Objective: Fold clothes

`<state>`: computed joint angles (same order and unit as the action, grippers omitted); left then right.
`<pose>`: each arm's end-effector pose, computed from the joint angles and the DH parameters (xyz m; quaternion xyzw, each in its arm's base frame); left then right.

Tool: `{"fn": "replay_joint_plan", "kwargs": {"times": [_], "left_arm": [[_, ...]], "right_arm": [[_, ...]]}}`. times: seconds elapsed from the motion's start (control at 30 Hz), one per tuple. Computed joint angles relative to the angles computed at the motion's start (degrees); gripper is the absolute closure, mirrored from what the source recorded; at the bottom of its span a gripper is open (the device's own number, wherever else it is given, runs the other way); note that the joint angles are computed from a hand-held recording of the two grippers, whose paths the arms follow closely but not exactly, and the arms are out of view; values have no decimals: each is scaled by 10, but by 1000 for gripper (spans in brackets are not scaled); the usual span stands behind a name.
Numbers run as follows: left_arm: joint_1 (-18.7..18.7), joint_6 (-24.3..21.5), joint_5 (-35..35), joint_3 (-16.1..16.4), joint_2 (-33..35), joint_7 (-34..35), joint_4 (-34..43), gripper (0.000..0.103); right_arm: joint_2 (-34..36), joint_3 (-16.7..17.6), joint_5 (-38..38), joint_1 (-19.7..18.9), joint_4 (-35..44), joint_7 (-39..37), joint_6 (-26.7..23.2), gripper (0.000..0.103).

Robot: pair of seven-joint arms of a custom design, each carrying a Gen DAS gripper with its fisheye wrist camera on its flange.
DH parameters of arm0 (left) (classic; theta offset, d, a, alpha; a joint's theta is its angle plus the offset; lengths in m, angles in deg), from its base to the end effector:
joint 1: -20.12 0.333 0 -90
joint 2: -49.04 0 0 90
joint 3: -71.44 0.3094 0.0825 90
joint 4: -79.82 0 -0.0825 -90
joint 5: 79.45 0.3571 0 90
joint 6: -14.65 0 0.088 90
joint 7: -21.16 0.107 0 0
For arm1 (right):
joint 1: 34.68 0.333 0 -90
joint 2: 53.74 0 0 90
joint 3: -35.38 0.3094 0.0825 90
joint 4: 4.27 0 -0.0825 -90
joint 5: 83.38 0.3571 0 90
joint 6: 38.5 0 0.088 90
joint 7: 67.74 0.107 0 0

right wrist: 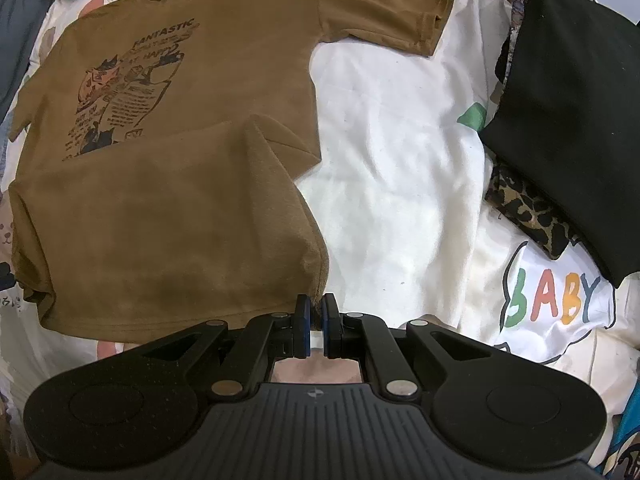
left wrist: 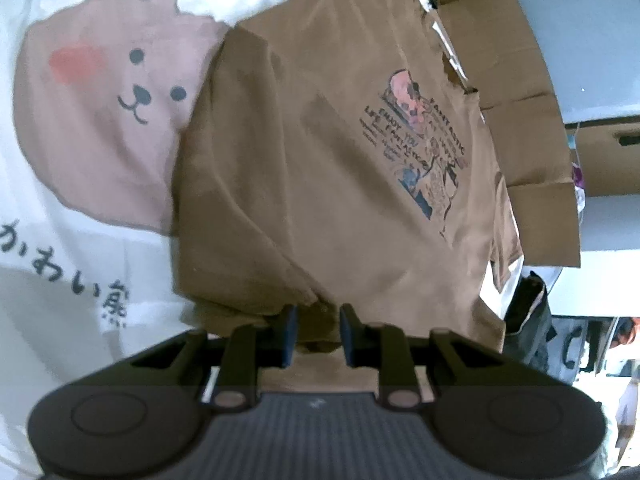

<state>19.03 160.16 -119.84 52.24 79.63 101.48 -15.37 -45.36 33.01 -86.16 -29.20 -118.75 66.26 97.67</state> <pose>0.6543 -0.1972 0.3574 0.7835 -0.5101 0.2958 0.1959 0.5808 0.0318 0.4188 -0.4272 0.8965 -0.0625 0.0999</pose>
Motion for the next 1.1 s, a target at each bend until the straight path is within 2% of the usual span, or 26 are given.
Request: {"fn": "replay_joint_plan", "kwargs": {"times": [0.17,0.47,0.9,1.0,1.1], "left_arm": [[-12,-27,27,6,37,-30,46,78],[-13,-62,46,5,72,-71,84,78],[-30,-117,96,15,135,-167,173,79],[-36,-149,113,20,156,-201,212,79],[-45,-210,137,29,193,-253,285,78]], "right_arm": [[3,0,-1,0,5,-1,-4,100],[7,0,3,0,8,-7,-4,100],[10,-1,5,0,11,-9,-5,100],[11,-1,6,0,9,-10,-3,100],[12,-1,6,0,8,-12,-1,100]]}}
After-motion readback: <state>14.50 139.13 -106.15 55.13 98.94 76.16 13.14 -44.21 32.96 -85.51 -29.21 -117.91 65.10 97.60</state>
